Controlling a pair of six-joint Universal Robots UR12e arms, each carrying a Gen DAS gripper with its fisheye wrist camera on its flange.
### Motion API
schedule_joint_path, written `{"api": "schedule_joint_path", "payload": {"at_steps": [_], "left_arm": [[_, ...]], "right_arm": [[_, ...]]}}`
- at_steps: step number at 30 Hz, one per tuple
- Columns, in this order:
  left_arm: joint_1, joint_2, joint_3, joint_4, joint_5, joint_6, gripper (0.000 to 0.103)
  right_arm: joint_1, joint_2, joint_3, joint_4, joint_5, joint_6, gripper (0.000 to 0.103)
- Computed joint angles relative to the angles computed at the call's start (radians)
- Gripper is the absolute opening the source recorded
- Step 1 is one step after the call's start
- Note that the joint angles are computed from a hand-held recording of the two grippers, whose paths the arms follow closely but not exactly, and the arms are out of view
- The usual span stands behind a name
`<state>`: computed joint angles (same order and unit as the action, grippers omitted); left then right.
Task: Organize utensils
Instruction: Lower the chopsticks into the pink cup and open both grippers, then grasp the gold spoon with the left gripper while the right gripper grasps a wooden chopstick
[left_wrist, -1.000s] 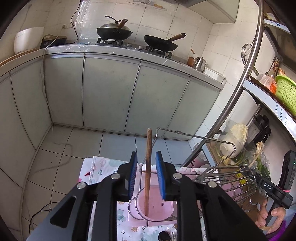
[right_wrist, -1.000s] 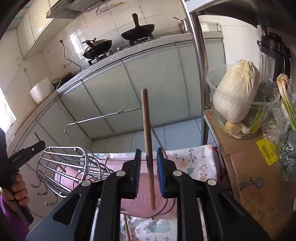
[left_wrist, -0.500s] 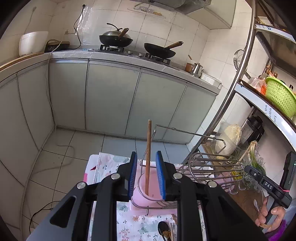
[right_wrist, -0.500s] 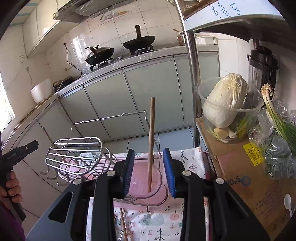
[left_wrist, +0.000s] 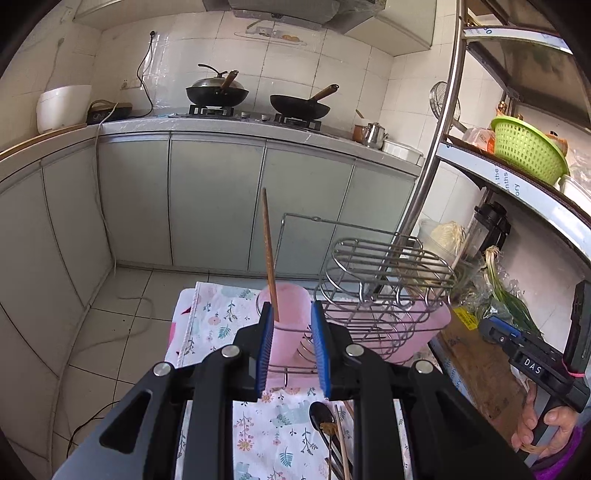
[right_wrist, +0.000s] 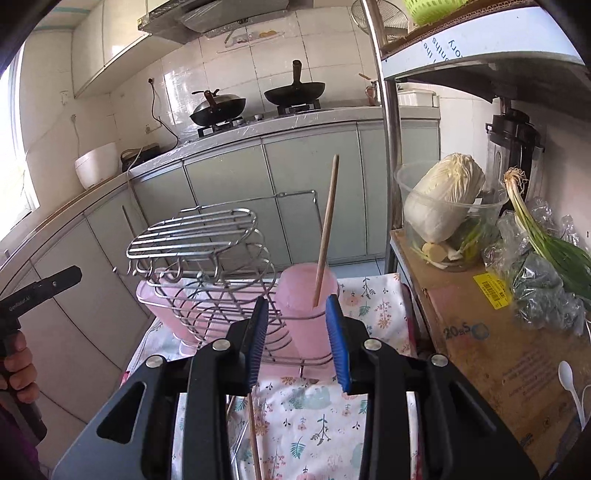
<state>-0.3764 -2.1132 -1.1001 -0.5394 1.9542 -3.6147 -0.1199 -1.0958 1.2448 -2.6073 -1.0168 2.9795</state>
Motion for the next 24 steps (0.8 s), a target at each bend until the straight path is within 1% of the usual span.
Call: {"api": "schedule_joint_path", "payload": {"at_steps": [6,9,13,16,24], "left_arm": [[-0.037,-0.011,-0.02,0.02,0.073,0.043,0.019],[-0.05,-0.015,-0.031,0.034,0.091,0.064,0.019],[-0.061,-0.018,-0.046,0.038,0.094,0.089,0.02],[-0.062,-0.015,-0.061,0.032,0.066,0.072,0.019],[-0.044,-0.006,-0.101,-0.016,-0.049,-0.014,0.019]], "right_arm": [[0.006,-0.042,0.092,-0.054,-0.008,-0.032,0.033],[0.007,-0.055,0.124,-0.066,0.0,-0.036,0.033],[0.006,-0.069,0.155,-0.052,0.006,-0.05,0.033],[0.004,-0.076,0.173,-0.031,0.013,-0.054,0.033],[0.001,-0.084,0.206,0.035,0.004,-0.079,0.033]]}}
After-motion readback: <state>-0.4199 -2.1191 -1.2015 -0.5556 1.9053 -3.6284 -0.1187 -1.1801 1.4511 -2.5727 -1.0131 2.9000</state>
